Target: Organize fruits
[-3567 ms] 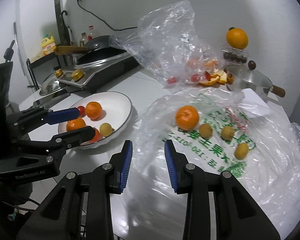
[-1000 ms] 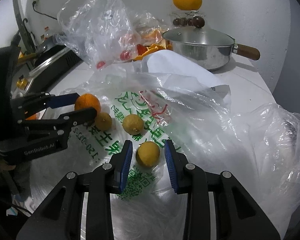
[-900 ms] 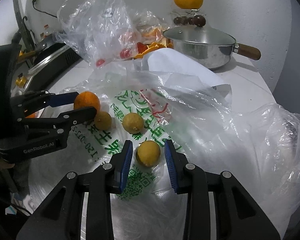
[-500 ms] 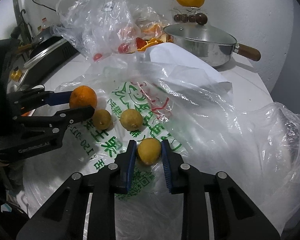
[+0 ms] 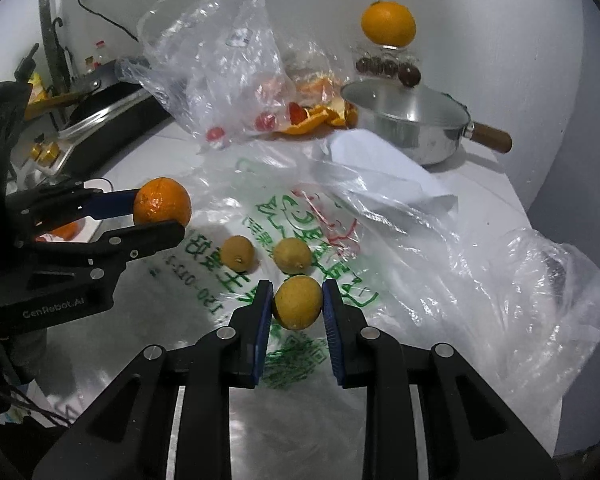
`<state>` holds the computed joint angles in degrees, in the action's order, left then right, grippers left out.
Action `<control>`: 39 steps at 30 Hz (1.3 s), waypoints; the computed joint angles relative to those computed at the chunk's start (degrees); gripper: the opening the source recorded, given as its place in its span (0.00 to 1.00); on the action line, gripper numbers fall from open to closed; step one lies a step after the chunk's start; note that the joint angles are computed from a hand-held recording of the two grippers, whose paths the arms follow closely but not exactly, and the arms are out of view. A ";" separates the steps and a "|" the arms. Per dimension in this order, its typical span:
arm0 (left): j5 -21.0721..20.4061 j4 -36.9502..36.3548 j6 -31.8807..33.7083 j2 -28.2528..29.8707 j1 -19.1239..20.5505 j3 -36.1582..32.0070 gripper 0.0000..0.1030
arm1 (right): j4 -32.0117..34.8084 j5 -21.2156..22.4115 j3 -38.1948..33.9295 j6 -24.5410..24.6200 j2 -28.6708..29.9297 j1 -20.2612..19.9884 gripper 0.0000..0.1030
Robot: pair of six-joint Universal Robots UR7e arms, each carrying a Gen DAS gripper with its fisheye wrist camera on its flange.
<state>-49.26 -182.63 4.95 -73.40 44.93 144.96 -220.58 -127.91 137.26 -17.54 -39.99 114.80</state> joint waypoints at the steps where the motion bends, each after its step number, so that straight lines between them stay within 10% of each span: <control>1: 0.09 0.17 -0.14 -0.64 -0.28 0.37 0.45 | 0.04 -0.27 -0.03 0.23 0.01 0.46 0.26; 39: 4.18 14.23 -2.29 -28.31 -1.15 10.25 0.45 | 5.65 -5.34 -5.12 8.56 5.62 12.67 0.26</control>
